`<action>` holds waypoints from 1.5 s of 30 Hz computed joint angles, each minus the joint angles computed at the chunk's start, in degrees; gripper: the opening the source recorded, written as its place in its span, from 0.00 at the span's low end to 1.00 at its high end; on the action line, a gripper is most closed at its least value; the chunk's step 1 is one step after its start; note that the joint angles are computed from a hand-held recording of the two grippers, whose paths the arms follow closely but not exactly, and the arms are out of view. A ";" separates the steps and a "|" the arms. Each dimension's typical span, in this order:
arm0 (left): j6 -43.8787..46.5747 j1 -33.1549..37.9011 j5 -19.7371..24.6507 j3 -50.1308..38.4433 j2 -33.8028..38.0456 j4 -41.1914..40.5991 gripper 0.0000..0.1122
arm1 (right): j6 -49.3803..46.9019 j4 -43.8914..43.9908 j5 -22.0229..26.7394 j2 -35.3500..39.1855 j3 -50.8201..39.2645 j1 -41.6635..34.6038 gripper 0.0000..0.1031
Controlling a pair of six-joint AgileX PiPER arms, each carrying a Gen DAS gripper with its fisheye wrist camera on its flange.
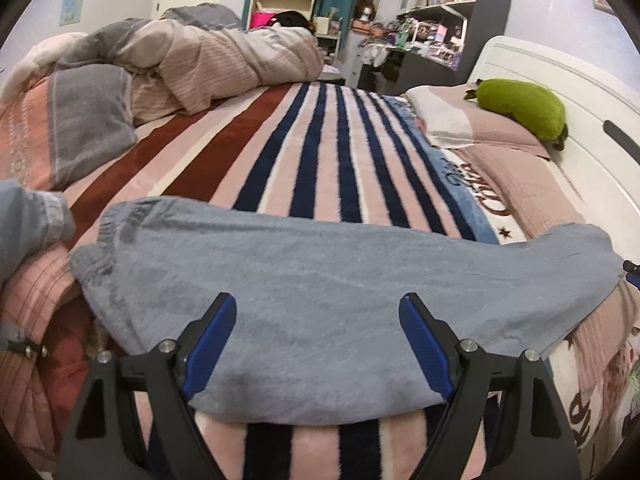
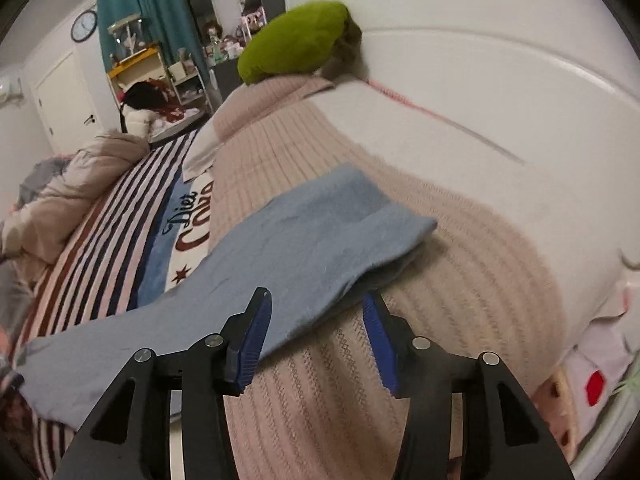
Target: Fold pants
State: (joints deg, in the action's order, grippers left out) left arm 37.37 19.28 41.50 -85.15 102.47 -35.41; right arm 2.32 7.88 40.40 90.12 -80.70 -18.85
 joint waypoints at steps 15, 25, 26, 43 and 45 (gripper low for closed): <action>-14.33 -2.70 -6.36 -0.15 2.48 12.53 0.72 | -4.71 4.48 -10.09 9.52 -3.20 -1.66 0.06; -17.03 -5.78 -7.01 -4.65 5.25 15.37 0.72 | -8.37 5.36 -12.62 6.24 -2.59 2.16 0.02; -17.07 -5.82 -7.13 -4.71 5.14 15.56 0.72 | -9.97 6.42 -11.97 6.00 -3.43 3.02 0.02; -5.18 1.59 -5.01 -0.75 0.73 6.18 0.72 | -17.33 17.95 5.65 19.43 -27.59 26.50 0.02; -1.81 3.53 -4.27 0.18 0.15 3.05 0.72 | -16.46 18.29 8.95 23.04 -31.40 29.29 0.01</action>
